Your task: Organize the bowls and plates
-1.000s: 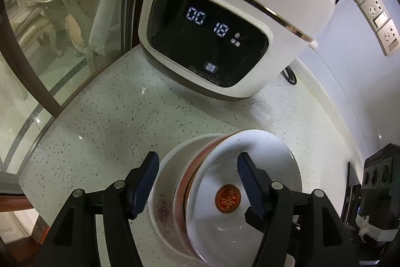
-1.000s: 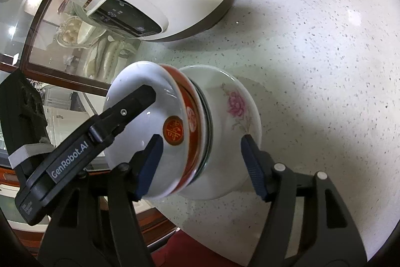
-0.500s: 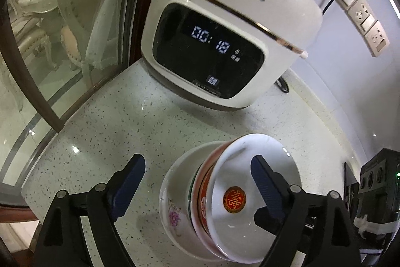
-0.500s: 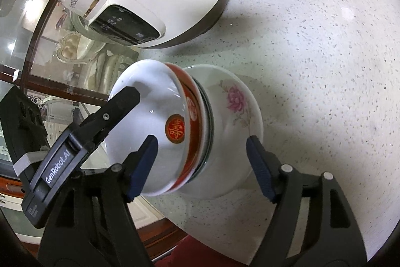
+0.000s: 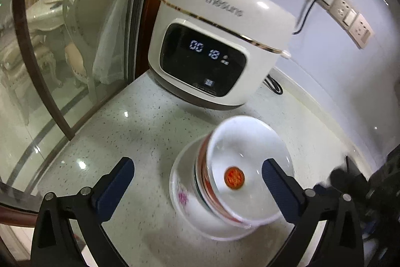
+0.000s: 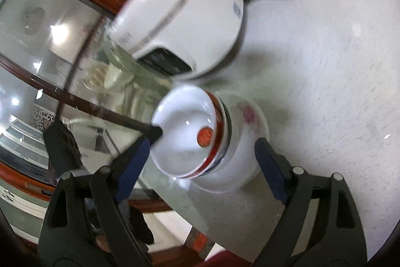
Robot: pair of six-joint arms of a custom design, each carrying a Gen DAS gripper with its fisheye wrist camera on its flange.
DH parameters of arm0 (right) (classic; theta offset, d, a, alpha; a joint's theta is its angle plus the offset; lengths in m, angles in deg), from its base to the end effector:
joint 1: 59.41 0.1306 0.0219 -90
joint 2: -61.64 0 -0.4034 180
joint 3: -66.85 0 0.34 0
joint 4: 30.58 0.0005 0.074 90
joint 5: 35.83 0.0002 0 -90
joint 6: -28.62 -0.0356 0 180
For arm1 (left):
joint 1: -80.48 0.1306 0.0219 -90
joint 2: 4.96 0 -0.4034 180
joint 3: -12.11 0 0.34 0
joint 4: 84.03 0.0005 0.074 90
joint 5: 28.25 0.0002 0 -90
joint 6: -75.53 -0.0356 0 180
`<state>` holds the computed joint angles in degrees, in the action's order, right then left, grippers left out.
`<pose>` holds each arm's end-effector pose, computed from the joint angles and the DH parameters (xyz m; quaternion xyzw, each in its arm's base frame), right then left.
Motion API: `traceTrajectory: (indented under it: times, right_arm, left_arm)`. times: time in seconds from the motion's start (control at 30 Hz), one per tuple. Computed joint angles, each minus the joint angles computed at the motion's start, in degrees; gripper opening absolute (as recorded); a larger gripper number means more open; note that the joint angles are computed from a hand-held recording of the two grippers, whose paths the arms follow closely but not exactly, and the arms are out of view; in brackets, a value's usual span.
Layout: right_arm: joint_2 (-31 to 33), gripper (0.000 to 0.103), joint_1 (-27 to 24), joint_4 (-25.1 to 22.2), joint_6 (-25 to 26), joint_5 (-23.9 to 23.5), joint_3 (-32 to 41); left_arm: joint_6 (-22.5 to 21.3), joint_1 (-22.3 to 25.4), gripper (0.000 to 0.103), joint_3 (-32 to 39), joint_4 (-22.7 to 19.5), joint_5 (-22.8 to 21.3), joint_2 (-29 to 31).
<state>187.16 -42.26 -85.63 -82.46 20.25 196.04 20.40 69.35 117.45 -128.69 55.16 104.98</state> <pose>0.6250 0.2131 0.3997 -0.0655 0.9055 0.3637 0.2087 0.5596 -0.1064 0.3996 -0.2121 0.9118 -0.0862 0.3409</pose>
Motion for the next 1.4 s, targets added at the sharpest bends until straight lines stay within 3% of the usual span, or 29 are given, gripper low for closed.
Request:
traceTrajectory:
  times: [0.13, 0.27, 0.33, 0.37, 0.43, 0.47, 0.53, 0.63, 0.67, 0.87, 0.97, 1.4]
  right_arm:
    - [-6.85, 0.091, -0.69, 5.98, -1.74, 1.29, -9.89]
    - [-14.94, 0.091, -0.63, 11.90, 1.60, 4.51, -21.51]
    - [-21.34, 0.091, -0.05, 20.24, 5.32, 9.46, -30.38]
    - [-25.59, 0.091, 0.63, 26.64, 9.03, 13.51, -36.65]
    - [-31.13, 0.102, 2.03, 36.12, 15.66, 19.50, -45.83]
    - [-33.14, 0.103, 2.61, 39.66, 18.64, 21.03, -49.88]
    - [-35.12, 0.103, 2.79, 41.50, 20.09, 20.92, -54.43]
    - [-38.67, 0.103, 2.62, 48.11, 17.18, 23.02, -63.86]
    - [-39.64, 0.103, 2.50, 49.02, 16.13, 23.83, -66.14]
    - [-44.41, 0.103, 2.30, 51.92, 14.75, 26.94, -72.51]
    - [-46.39, 0.103, 2.82, 53.12, 15.12, 27.68, -73.70]
    - [-47.38, 0.103, 4.13, 53.38, 17.38, 27.11, -72.84]
  left_arm:
    - [0.12, -2.26, 0.103, -4.21, 1.47, -2.46, -4.25]
    - [0.98, -5.78, 0.103, -9.77, 4.33, -8.34, -9.63]
    - [0.11, -8.44, 0.103, -13.11, 7.31, -13.50, -12.86]
    - [-0.46, -10.19, 0.103, -14.82, 8.90, -16.35, -14.62]
    - [-0.80, -12.63, 0.103, -17.48, 11.35, -19.97, -17.00]
    - [-0.30, -13.94, 0.103, -19.18, 12.49, -21.91, -18.04]
    - [4.01, -15.94, 0.103, -20.69, 10.29, -26.73, -18.12]
    - [9.05, -18.75, 0.103, -21.14, 3.06, -34.11, -17.09]
    - [9.33, -19.72, 0.103, -22.22, 2.42, -35.80, -17.39]
    - [7.16, -24.66, 0.103, -29.90, 8.26, -40.58, -22.45]
    - [6.84, -25.24, 0.103, -31.43, 10.07, -39.91, -23.35]
    - [7.42, -25.91, 0.103, -32.78, 9.18, -37.82, -24.59]
